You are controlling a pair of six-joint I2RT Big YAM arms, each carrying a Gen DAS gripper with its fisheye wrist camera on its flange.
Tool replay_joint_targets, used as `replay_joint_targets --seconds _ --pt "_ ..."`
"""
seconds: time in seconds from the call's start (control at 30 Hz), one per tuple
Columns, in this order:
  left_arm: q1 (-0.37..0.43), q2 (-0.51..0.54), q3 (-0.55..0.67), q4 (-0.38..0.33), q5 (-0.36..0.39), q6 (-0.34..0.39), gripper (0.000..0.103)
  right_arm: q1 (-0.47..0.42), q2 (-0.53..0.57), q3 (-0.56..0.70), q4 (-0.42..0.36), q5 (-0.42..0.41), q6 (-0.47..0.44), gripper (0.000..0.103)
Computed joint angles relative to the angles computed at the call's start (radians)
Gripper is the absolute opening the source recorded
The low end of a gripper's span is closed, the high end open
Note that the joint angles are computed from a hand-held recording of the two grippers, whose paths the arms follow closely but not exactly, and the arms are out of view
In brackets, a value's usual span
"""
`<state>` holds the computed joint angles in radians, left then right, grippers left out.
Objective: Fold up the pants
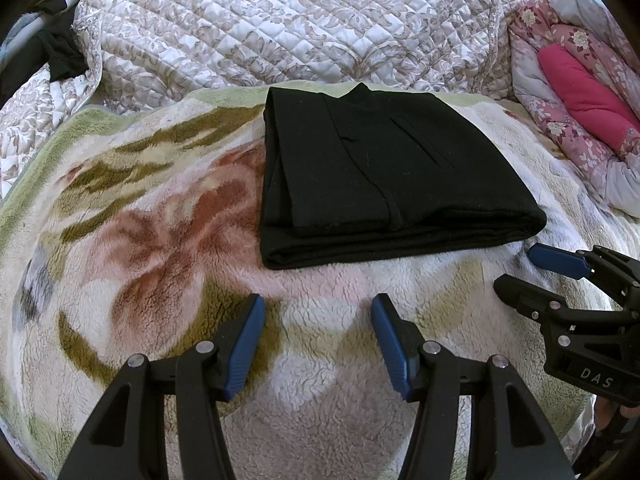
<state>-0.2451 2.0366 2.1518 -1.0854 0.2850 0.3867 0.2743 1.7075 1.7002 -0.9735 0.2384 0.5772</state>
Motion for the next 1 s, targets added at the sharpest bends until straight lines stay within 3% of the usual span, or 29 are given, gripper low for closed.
replay_joint_targets --seconds 1.0 --pt "0.000 0.005 0.011 -0.009 0.001 0.003 0.059 0.002 0.001 0.001 -0.001 0.004 0.002 0.058"
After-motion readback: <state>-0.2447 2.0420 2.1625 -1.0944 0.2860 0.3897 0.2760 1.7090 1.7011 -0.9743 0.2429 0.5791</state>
